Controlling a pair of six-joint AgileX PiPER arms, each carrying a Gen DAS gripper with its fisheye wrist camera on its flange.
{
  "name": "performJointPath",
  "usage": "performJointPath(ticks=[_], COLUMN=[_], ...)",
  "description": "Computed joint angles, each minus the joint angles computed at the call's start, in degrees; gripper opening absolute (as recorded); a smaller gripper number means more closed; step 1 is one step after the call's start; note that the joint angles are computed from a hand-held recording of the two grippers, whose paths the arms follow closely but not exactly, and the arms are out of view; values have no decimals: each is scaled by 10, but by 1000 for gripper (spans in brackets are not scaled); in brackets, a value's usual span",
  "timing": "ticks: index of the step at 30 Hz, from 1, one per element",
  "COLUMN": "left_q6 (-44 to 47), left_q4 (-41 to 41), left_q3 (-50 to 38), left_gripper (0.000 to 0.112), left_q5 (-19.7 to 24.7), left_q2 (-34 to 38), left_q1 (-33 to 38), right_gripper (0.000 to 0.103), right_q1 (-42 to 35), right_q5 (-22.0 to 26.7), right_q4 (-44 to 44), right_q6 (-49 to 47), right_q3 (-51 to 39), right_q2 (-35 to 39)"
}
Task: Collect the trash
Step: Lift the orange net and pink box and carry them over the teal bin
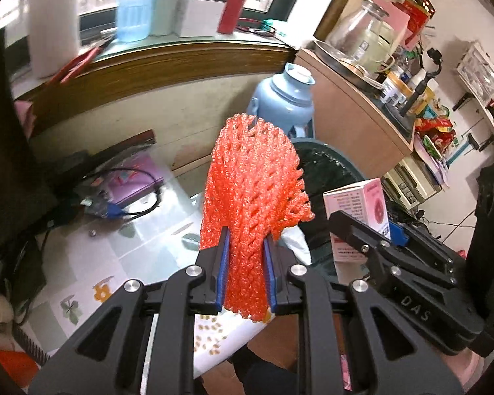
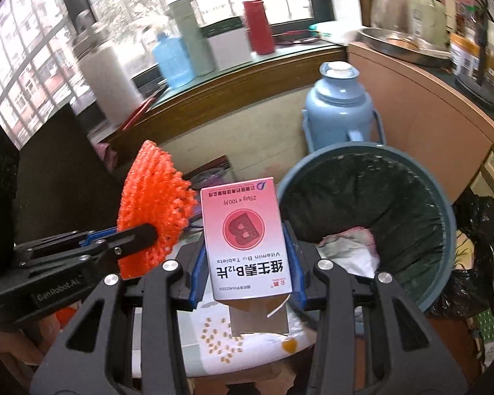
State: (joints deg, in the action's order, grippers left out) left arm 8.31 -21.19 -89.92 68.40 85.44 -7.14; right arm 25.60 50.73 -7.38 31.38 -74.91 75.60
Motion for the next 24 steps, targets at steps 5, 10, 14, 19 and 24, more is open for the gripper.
performJointPath(ticks=[5,10,14,19,24], left_q6=[-46,-92,-122,-154,-188], left_q4=[32,51,60,71,84], left_q3=[-28,-77,-125,-181,-211], left_gripper=[18,18,18,19,19], left_q5=[-12,-13,-9,4,11], left_q2=[35,90,137,186,219], left_q1=[-71,-135,-173,-205,-221], right_gripper=[41,41,42,42,42], right_q1=[-107,-223,-296,-349,-371], right_q5=[-13,-7,8,34,46], right_q4=[83,175,239,289,314], right_q6=[-108,-230,-317,-389,-437], right_q3=[18,18,17,9,4], right_q2=[-20,-15,2,38,61])
